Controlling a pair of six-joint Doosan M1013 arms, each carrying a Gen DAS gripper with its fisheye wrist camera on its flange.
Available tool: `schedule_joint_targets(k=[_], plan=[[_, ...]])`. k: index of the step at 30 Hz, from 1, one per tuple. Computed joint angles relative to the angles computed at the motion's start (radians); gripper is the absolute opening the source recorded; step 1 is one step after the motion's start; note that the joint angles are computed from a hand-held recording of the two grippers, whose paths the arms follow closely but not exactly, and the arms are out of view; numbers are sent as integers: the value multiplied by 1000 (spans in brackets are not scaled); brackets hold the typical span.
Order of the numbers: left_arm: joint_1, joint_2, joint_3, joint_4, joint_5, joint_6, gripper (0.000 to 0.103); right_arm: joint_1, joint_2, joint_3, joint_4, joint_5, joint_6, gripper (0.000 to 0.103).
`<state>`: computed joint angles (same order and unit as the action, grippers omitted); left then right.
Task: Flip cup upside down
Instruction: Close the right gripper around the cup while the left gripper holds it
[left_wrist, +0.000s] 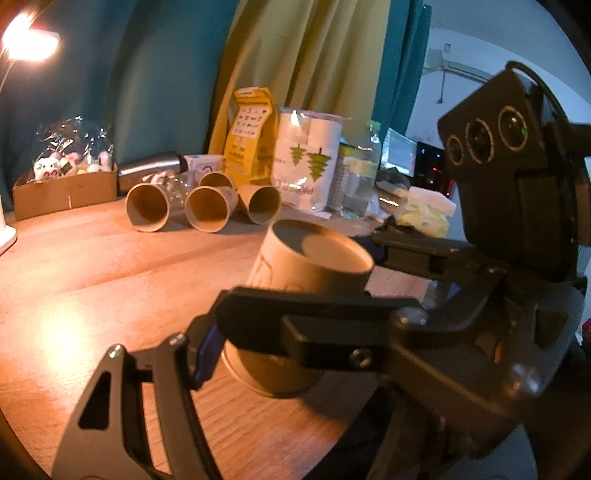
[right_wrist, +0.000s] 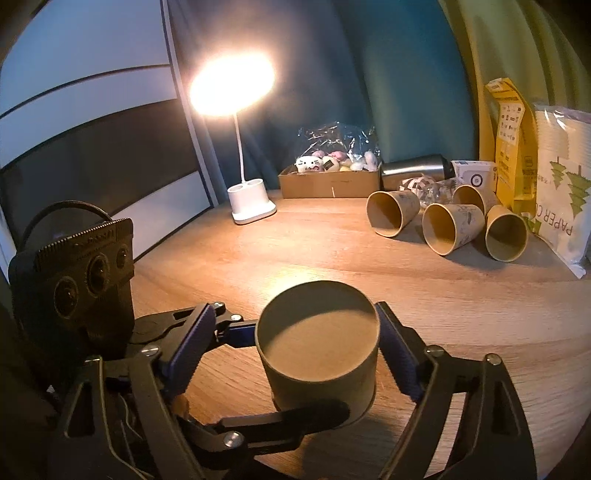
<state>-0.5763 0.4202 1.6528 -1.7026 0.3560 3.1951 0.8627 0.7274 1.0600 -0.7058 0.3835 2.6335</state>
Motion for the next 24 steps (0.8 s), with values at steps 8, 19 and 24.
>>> schedule_joint_targets(k=[8,19,24], plan=[[-1,-4,4,-14,9,28,68,-4,-5,14,-7,-14,15,63],[-3,9,-9,23,-1,-2,68,-6,11,1,-16,9,38,43],[-7,2,0,-4,-8,35,68,-4,11,-5,0,21,14,43]])
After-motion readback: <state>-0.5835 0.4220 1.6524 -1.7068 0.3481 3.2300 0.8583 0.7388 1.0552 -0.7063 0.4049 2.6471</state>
